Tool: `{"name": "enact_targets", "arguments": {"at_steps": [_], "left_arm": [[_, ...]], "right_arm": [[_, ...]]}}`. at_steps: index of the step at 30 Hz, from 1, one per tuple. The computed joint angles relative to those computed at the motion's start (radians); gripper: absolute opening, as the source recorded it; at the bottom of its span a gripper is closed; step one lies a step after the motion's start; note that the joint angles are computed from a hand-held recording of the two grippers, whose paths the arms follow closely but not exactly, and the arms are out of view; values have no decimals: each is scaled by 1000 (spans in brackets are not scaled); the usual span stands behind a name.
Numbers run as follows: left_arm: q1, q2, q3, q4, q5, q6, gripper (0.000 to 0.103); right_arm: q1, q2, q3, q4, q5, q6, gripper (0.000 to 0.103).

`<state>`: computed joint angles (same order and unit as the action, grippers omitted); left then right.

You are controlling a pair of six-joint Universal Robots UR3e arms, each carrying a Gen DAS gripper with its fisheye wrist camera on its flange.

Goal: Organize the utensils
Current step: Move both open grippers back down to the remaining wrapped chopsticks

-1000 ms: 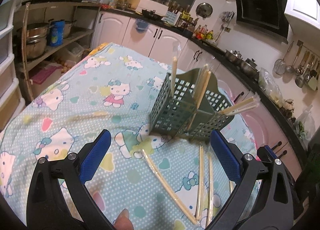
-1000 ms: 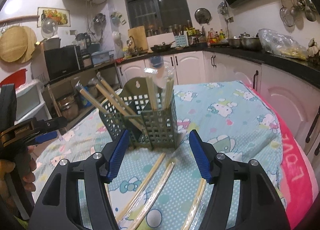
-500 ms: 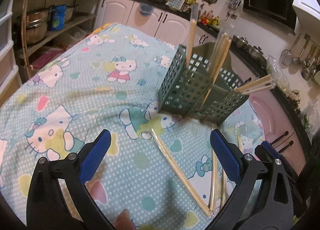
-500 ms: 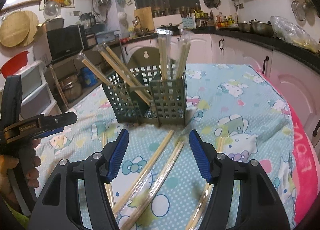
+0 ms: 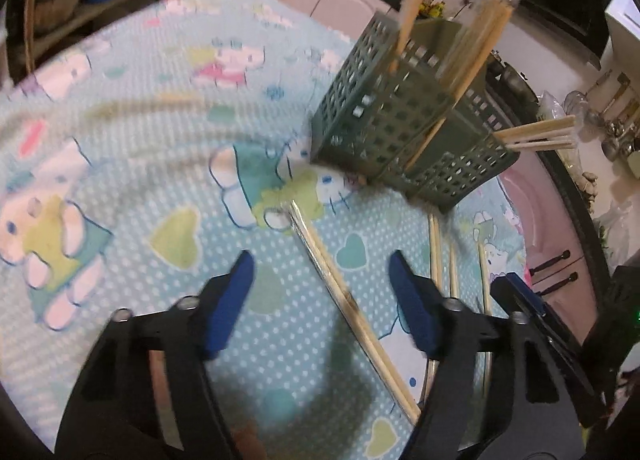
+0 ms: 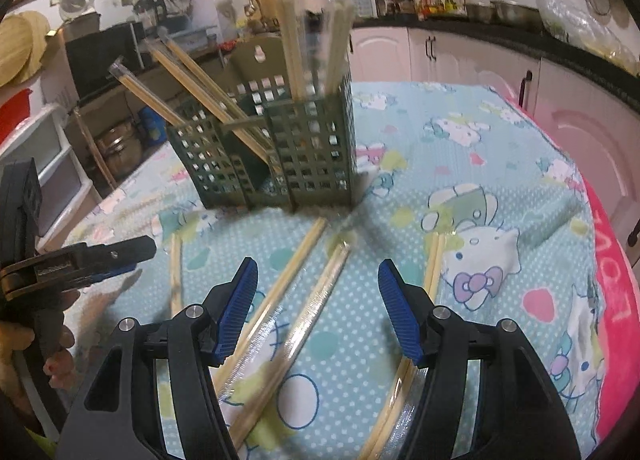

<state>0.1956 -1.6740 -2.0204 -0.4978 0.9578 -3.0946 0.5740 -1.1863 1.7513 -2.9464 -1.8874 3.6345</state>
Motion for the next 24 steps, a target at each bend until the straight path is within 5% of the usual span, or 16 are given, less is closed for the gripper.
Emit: {"name": "enact_targets", "arguments": {"at_steps": [10,24], "left_arm": [[-58,-112,101,15,48,-49,31],[-102,-208,218,22,118,-86,30]], "right_arm": [[-53,51,-61,89,71,14,44],[-119,161,-235,236,124,14,35]]}}
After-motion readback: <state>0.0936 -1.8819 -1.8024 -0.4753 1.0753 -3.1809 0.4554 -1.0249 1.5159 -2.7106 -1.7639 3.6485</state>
